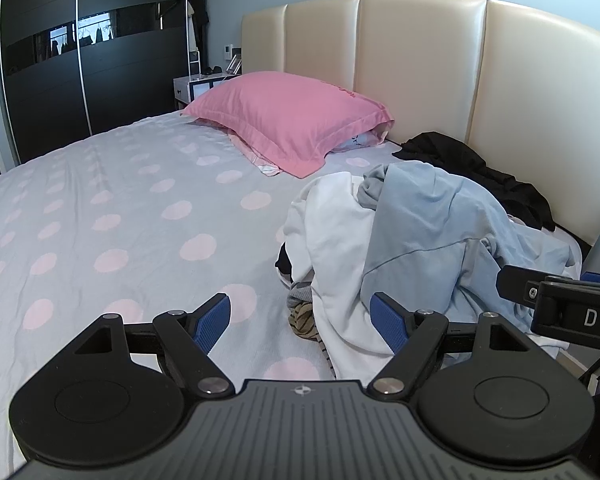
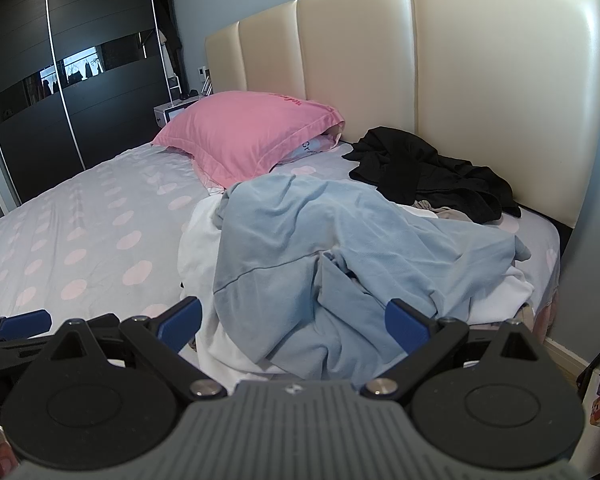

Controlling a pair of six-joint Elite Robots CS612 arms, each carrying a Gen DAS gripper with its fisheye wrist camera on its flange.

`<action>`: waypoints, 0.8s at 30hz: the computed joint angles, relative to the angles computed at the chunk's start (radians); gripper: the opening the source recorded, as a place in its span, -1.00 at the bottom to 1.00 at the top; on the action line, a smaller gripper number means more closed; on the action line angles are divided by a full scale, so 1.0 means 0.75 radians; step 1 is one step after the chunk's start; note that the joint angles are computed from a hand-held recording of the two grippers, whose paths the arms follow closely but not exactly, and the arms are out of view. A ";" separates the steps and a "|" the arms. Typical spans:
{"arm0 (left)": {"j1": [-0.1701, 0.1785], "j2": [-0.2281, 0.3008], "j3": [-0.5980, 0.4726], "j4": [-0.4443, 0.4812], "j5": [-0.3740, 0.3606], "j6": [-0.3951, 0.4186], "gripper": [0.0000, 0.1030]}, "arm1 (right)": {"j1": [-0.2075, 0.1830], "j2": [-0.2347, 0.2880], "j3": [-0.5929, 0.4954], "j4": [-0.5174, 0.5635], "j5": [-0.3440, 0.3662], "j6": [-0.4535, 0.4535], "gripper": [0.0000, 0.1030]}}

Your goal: Fold clothes

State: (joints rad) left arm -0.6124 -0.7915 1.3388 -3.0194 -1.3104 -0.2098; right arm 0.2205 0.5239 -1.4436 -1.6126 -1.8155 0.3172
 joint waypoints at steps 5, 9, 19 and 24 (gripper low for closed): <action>0.000 0.000 0.000 0.011 0.006 -0.003 0.49 | -0.004 -0.013 0.012 0.041 0.016 0.004 0.92; 0.003 -0.002 0.001 0.038 0.013 -0.006 0.49 | -0.018 -0.046 0.039 0.131 0.089 -0.007 0.90; 0.025 -0.006 0.006 0.108 0.065 -0.031 0.49 | -0.029 -0.129 0.183 0.151 0.032 -0.265 0.81; 0.044 -0.008 0.012 0.143 0.086 -0.079 0.49 | -0.058 -0.208 0.355 0.190 -0.013 -0.337 0.44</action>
